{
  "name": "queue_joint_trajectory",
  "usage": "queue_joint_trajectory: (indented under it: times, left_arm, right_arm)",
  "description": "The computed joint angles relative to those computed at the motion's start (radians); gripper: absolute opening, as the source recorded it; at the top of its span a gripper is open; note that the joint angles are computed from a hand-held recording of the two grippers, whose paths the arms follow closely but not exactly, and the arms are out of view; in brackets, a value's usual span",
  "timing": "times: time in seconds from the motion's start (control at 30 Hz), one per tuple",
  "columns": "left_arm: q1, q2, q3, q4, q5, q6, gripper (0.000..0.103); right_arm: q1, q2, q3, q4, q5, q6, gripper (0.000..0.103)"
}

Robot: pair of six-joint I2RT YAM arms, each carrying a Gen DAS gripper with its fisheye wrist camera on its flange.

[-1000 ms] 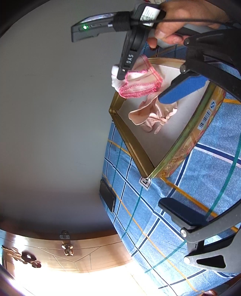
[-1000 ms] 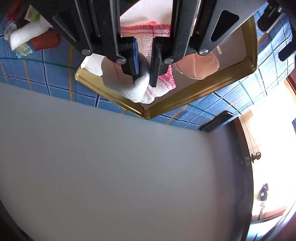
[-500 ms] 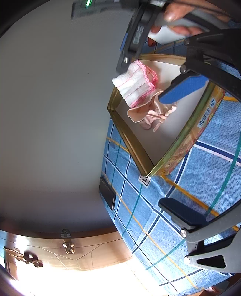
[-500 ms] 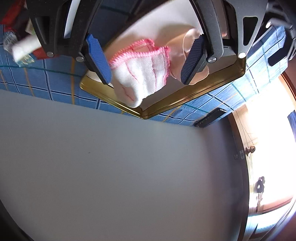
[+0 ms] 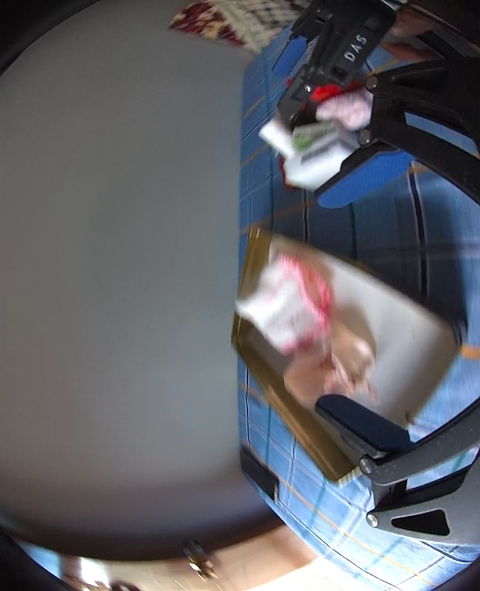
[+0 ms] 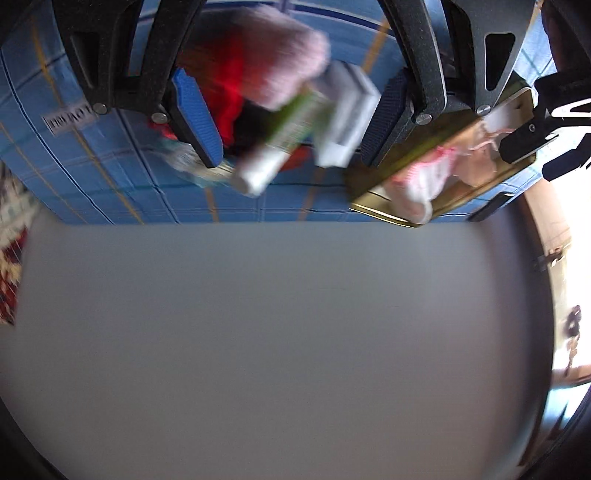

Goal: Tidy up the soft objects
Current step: 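Grasp the white sponge with the left gripper while the right gripper grasps the red pouch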

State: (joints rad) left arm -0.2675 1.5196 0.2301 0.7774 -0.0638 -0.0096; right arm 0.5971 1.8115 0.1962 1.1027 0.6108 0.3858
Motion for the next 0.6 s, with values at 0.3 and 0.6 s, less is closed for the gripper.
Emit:
queue_joint_trajectory:
  times: [0.3, 0.6]
  left_arm:
    - [-0.227, 0.211, 0.219, -0.139, -0.065, -0.041, 0.102]
    - [-0.249, 0.347, 0.362, -0.225, -0.024, -0.04, 0.091]
  right_arm:
    - [-0.094, -0.018, -0.096, 0.035, -0.012, 0.081, 0.079]
    - [-0.214, -0.051, -0.178, 0.082, -0.109, 0.141, 0.08]
